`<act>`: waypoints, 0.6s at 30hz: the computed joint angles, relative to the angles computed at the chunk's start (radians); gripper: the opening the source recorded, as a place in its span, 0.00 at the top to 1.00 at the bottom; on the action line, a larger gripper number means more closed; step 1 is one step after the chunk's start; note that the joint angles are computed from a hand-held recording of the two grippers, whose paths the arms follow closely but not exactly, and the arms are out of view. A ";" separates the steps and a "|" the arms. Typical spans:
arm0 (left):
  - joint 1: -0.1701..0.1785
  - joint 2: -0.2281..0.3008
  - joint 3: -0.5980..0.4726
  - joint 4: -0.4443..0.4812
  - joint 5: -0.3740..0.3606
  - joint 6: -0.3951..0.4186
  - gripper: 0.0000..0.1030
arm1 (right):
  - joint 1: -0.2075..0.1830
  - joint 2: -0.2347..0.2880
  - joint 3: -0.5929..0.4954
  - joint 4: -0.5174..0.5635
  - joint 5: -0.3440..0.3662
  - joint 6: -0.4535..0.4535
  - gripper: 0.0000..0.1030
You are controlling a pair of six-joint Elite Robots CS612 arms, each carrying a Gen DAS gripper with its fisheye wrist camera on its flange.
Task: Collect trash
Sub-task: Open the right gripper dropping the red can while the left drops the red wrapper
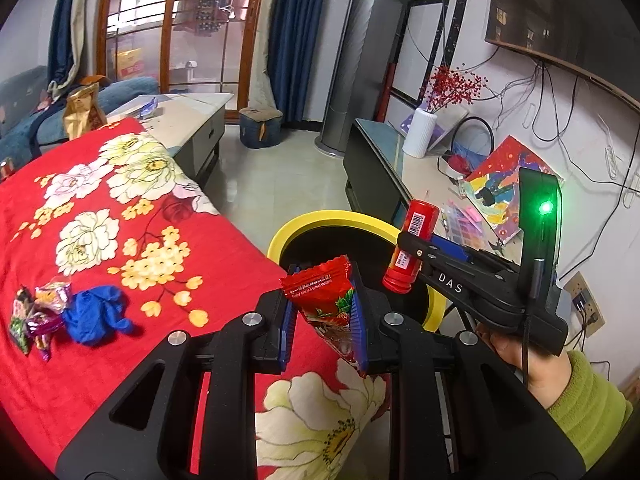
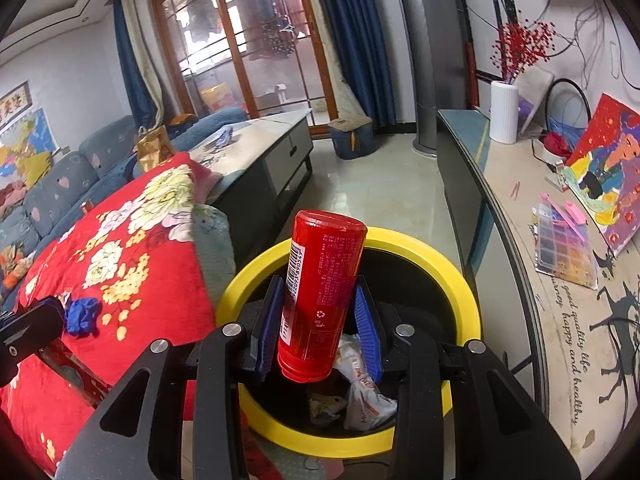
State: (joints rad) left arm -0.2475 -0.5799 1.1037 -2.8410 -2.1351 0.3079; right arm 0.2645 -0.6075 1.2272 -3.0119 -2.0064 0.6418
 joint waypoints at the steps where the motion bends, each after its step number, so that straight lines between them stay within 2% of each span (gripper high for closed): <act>1: -0.001 0.001 -0.001 -0.001 0.001 0.002 0.83 | -0.001 -0.001 0.004 0.000 -0.001 0.006 0.67; 10: -0.023 0.017 -0.021 0.005 0.022 0.031 0.83 | -0.014 -0.006 0.030 0.005 -0.005 0.039 0.67; 18: -0.043 0.050 -0.068 0.023 0.059 0.046 0.83 | -0.025 -0.006 0.044 0.012 0.019 0.061 0.67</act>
State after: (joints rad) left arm -0.2902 -0.5297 1.0359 -2.8181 -2.0760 0.3538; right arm 0.2391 -0.6131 1.2716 -3.0003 -1.9877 0.7028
